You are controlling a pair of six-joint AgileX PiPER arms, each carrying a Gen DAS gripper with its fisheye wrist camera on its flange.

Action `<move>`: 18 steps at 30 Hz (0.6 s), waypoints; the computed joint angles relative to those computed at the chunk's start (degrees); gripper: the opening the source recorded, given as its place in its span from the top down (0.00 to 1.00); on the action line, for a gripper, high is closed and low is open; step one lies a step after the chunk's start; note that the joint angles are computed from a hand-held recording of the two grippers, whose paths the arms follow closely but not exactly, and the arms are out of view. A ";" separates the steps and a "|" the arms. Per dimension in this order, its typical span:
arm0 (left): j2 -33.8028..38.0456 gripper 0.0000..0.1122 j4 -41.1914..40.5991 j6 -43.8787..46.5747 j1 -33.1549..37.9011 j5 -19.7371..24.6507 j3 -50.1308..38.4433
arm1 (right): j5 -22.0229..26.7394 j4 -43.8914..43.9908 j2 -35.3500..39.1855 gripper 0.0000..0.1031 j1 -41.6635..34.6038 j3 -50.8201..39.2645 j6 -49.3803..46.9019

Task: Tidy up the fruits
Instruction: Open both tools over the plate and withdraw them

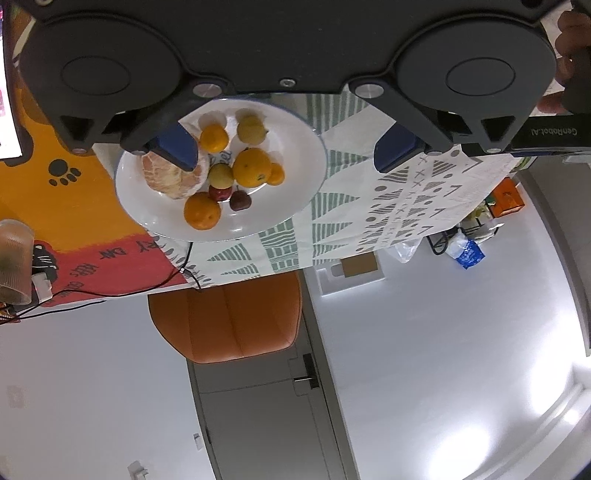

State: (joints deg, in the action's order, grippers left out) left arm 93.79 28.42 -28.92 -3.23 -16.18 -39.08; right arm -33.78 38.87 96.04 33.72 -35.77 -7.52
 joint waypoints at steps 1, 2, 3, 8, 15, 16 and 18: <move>-0.64 0.12 -0.25 0.29 0.21 0.04 0.49 | -0.02 0.49 -0.38 0.00 0.38 0.23 -0.28; -1.33 0.12 -0.49 0.60 0.39 0.07 1.03 | -0.13 1.03 -0.67 0.00 0.72 0.42 -0.61; -1.88 0.12 -0.65 0.81 0.52 0.09 1.46 | -0.33 1.76 -0.97 0.00 1.14 0.62 -1.05; -4.92 0.12 0.67 0.50 1.44 -0.18 3.91 | 0.12 1.89 -2.75 0.00 2.25 1.86 -0.61; -8.46 0.08 1.14 0.68 2.58 -0.61 6.95 | 0.78 4.06 -5.08 0.00 4.63 3.06 -3.13; -9.05 0.08 1.76 0.09 2.94 -0.81 7.50 | 0.80 4.42 -5.46 0.00 4.95 3.25 -3.58; -10.30 0.08 2.81 -0.91 3.56 -1.01 8.56 | 0.51 5.69 -6.30 0.00 5.88 3.74 -4.77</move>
